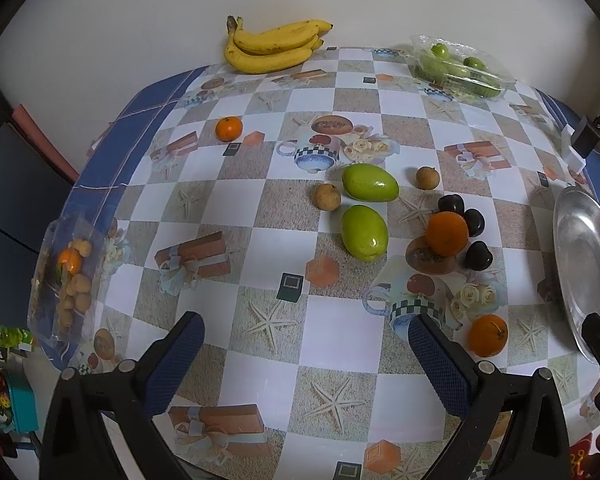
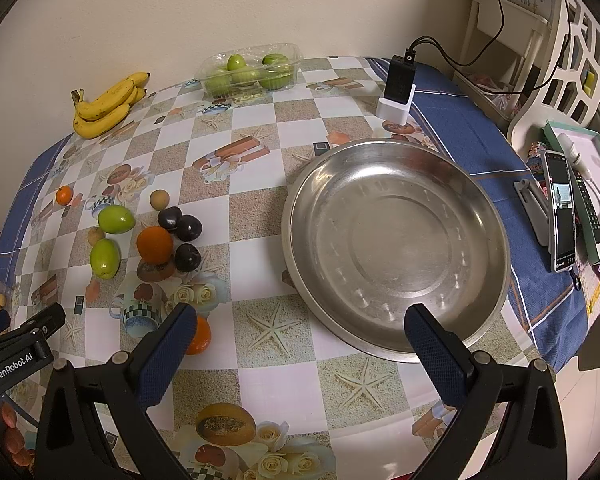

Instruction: Organize fruits

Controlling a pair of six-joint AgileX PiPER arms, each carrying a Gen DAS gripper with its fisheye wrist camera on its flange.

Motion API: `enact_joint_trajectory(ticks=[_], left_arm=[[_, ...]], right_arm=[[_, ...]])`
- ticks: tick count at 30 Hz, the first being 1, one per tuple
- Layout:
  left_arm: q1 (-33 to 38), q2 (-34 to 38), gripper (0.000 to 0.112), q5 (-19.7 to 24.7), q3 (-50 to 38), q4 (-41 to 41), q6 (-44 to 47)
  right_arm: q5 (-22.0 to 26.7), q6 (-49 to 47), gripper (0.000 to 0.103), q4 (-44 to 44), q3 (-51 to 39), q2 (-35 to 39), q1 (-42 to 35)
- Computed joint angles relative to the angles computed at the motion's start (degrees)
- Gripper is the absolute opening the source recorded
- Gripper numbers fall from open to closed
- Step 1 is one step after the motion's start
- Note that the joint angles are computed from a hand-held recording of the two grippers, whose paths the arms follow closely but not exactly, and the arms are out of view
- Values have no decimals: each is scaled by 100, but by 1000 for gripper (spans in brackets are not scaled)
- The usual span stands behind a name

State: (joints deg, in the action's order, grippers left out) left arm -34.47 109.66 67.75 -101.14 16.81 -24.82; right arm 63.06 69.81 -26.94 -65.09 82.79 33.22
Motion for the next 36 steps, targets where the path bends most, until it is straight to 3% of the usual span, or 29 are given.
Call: enact_joint_trajectory(ticks=[36], left_arm=[[46, -14, 103, -25, 61, -44, 14]], right_arm=[[-4, -11, 103, 16, -8, 2, -5]])
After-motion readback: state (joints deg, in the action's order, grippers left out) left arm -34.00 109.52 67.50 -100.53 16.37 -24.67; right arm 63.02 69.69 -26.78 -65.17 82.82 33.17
